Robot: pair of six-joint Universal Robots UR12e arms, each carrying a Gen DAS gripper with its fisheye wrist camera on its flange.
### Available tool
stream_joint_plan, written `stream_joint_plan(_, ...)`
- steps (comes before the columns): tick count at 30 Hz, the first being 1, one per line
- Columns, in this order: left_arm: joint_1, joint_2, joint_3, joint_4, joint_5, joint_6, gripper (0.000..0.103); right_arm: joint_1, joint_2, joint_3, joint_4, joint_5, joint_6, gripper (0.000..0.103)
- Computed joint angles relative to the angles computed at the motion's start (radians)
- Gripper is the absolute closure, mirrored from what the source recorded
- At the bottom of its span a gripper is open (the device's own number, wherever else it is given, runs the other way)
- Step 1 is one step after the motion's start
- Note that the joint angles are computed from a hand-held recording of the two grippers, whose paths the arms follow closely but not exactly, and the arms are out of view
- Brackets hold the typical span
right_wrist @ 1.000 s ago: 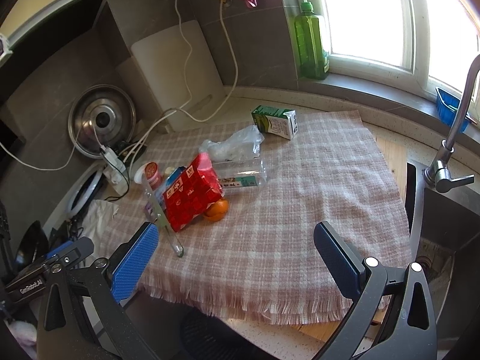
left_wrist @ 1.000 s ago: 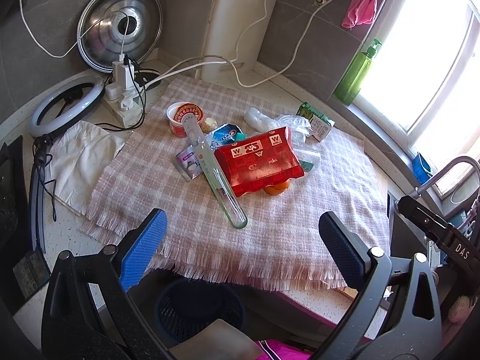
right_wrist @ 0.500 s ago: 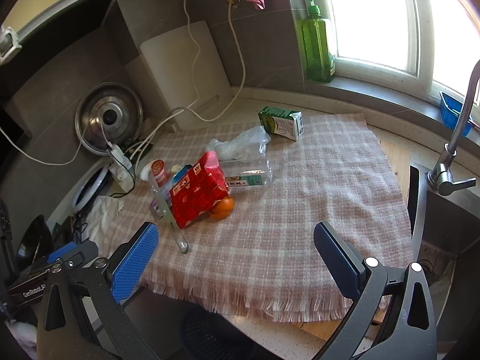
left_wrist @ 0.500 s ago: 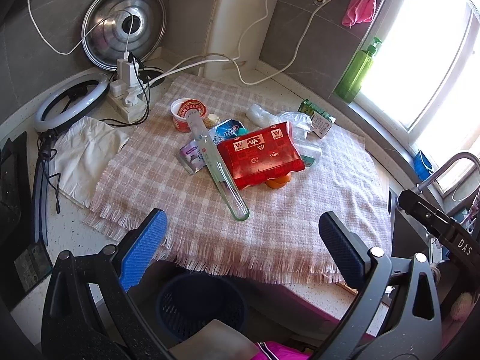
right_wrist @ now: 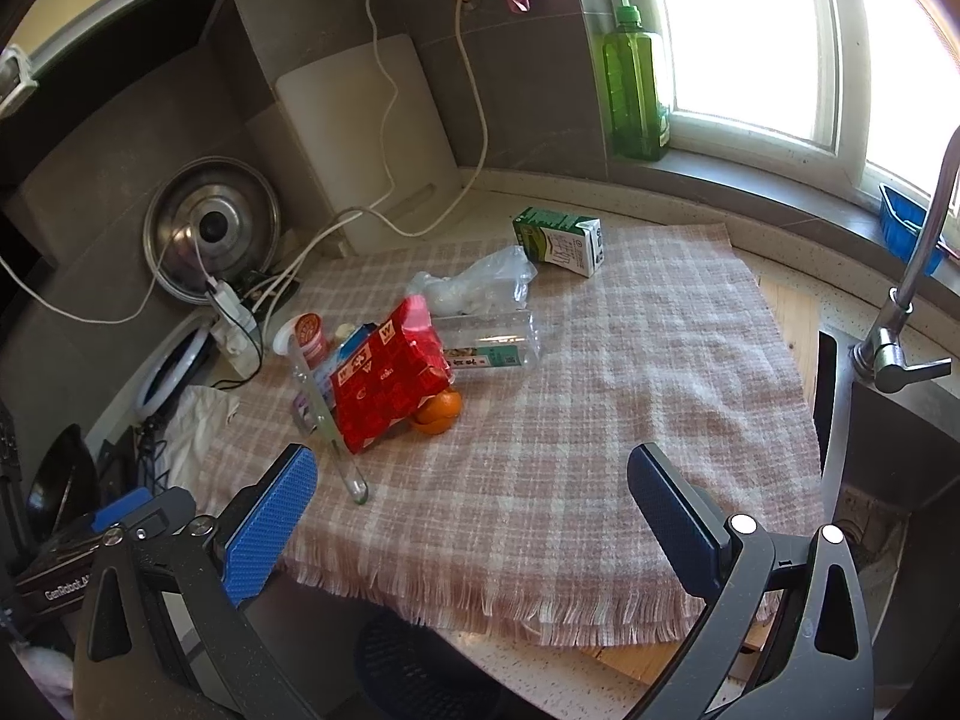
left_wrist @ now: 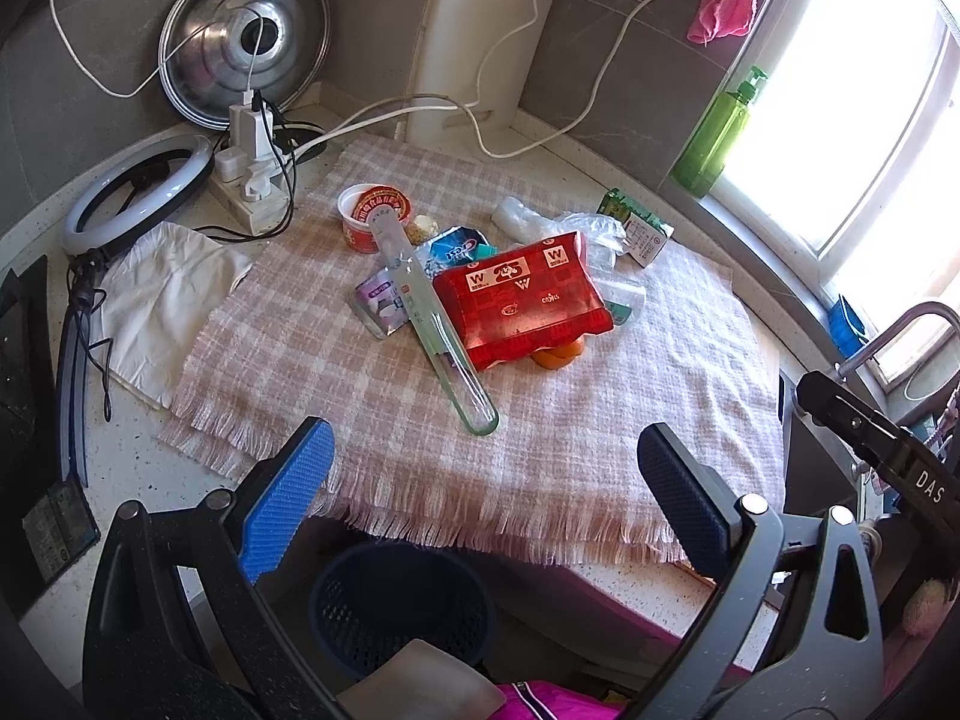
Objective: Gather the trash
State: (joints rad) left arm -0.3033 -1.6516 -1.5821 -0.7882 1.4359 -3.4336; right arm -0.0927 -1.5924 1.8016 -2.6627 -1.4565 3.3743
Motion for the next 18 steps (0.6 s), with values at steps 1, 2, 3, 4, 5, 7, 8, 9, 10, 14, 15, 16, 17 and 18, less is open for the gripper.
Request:
stream_joint_plan(1, 0.0, -0.002, 0.001, 0.001, 0.0, 0.002, 0.0, 0.0, 0.001, -0.001, 0.0, 0.0, -0.002, 0.001)
stream_joint_plan(2, -0.001, -0.004, 0.003, 0.001, 0.0, 0.003, 0.0, -0.001, 0.004, -0.003, 0.0, -0.002, -0.004, 0.001)
stream_joint_plan(3, -0.002, -0.008, 0.005, 0.0, 0.004, 0.001, 0.0, -0.001, 0.006, -0.005, 0.0, -0.004, -0.007, 0.001)
stream_joint_plan(4, -0.002, -0.009, 0.005, -0.001, 0.001, 0.001, 0.0, -0.001, 0.009, -0.007, 0.001, -0.006, -0.01, 0.001)
stream_joint_plan(5, 0.0, -0.01, 0.006, -0.006, -0.008, 0.001, 0.0, -0.002, 0.012, -0.009, 0.002, -0.007, -0.013, 0.001)
stream_joint_plan(7, 0.004, -0.016, 0.01, -0.017, -0.021, 0.001, 0.0, -0.002, 0.017, -0.014, 0.007, -0.015, -0.023, 0.001)
stream_joint_plan(8, 0.007, -0.019, 0.012, -0.022, -0.026, -0.002, 0.0, -0.003, 0.021, -0.016, 0.007, -0.019, -0.031, 0.001)
stream_joint_plan(9, 0.008, -0.022, 0.013, -0.027, -0.023, -0.008, 0.0, -0.003, 0.024, -0.016, 0.001, -0.027, -0.041, 0.001)
stream_joint_plan(10, 0.008, -0.024, 0.013, -0.03, -0.019, -0.017, 0.0, -0.002, 0.028, -0.016, -0.01, -0.037, -0.052, 0.001)
stream_joint_plan(14, 0.012, -0.032, 0.008, -0.025, -0.02, -0.057, 0.0, -0.016, 0.046, -0.014, -0.06, -0.015, -0.109, 0.001)
stream_joint_plan(15, 0.015, -0.035, 0.007, -0.026, -0.024, -0.065, 0.001, -0.024, 0.052, -0.018, -0.057, 0.007, -0.114, 0.001)
stream_joint_plan(16, 0.016, -0.039, 0.008, -0.03, -0.025, -0.072, 0.002, -0.033, 0.058, -0.025, -0.045, 0.031, -0.113, 0.001)
stream_joint_plan(17, 0.017, -0.044, 0.011, -0.037, -0.028, -0.08, 0.003, -0.043, 0.065, -0.033, -0.032, 0.059, -0.109, 0.001)
stream_joint_plan(18, 0.018, -0.048, 0.013, -0.042, -0.031, -0.086, 0.004, -0.052, 0.072, -0.042, -0.016, 0.088, -0.107, 0.001)
